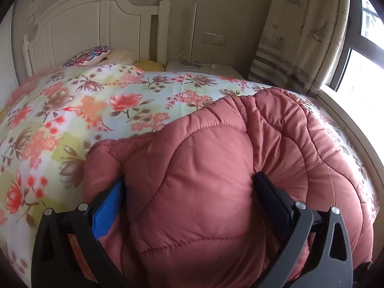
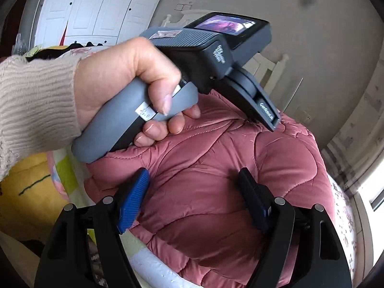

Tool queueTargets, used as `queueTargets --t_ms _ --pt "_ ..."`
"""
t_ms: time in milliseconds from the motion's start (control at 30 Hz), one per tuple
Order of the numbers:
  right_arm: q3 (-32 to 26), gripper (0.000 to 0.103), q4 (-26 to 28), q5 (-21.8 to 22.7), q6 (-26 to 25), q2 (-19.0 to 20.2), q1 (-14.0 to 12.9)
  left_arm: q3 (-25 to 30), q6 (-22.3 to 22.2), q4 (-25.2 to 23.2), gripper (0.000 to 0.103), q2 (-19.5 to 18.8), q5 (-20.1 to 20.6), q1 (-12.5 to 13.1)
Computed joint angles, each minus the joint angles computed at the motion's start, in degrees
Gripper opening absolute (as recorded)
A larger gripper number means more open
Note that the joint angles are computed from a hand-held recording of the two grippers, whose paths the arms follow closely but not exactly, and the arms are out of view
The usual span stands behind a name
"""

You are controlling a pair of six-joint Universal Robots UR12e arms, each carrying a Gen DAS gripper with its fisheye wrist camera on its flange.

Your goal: Fold large clothes

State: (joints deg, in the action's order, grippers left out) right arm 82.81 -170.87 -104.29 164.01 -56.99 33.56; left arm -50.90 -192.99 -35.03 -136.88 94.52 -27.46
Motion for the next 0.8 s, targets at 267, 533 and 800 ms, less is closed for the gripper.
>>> queueTargets --t_ms 267,533,800 --pt "-0.07 0.075 0.88 -0.28 0.02 -0.19 0.04 -0.43 0.25 0.72 0.101 0.06 0.67 -0.07" --pt "0.09 0.075 1.53 -0.62 0.29 -0.64 0.09 -0.87 0.21 1.02 0.101 0.32 0.78 -0.18" --pt "1.5 0.075 3.74 3.34 1.4 -3.25 -0.63 -1.62 -0.37 1.8 0.101 0.67 0.39 0.07"
